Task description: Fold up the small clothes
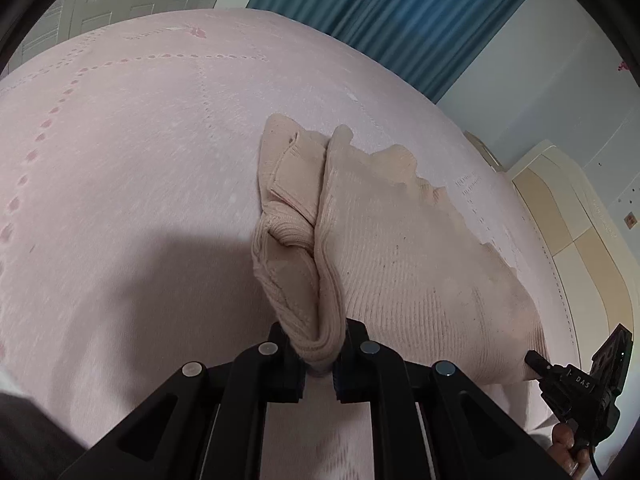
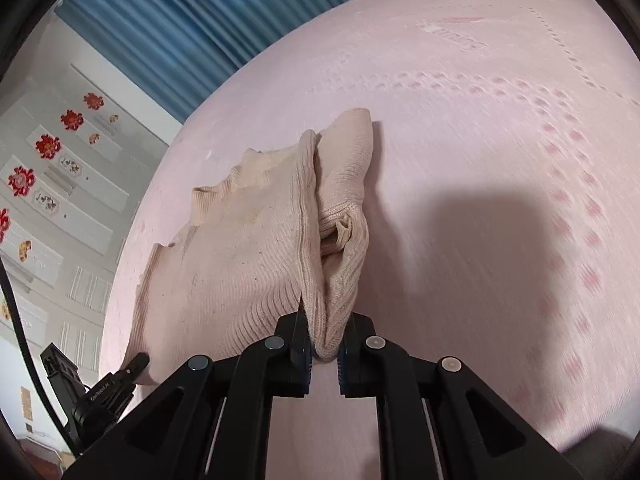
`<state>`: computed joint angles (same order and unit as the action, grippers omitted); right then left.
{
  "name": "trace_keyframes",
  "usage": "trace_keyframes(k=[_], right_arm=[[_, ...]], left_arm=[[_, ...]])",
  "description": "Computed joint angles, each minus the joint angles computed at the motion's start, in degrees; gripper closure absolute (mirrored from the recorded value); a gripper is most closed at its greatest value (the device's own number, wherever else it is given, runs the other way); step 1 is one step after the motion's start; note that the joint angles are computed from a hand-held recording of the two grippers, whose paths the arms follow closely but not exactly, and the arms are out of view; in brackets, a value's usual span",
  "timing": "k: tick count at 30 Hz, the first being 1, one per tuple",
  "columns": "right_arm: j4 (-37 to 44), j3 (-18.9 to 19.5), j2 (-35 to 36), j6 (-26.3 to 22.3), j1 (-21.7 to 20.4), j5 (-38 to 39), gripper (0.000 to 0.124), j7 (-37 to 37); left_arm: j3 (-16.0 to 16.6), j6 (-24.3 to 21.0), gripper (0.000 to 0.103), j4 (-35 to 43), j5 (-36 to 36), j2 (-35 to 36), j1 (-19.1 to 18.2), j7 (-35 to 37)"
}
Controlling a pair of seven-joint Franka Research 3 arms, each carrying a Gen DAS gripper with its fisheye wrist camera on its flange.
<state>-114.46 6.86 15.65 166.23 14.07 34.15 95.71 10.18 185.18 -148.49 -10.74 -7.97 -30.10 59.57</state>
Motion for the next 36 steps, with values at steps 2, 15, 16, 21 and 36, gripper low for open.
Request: trace_keyframes(k=[2,15,16,21,36], right_arm=[[-2.1,-0.4,-2.2,-0.9,0.3,-0.9,0.115,0.2],[-0.8,-9.2,-4.0,-5.4,6.8,-32.1,0.099,19.8],[0.3,-10.1,-3.6,-5.8,7.4,-36.0,0.099,21.8],[6.8,-8.8,0.3,-6.5,4.9,-38.5,0.095,19.2],[54.5,-7.9,31.4,-24.8,3.6,-30.4,0.095,9.3]], left_arm=[[-1.6,0.8,0.093,-3.4,0.9,-3.0,0.8,-1.1],[-5.5,-6.9,0.074,-3.7,5.5,-5.6,6.8,-2.9],[-8.7,-7.4,0.074,-3.1,7.4,-5.6,10.8,-4.2],[-15.2,-5.1,0.057,-2.0,14.4,-6.2,19.5,-7.9],[-16.4,-12.2,0.058,24.7,9.4,14.4,20.9,10.6]])
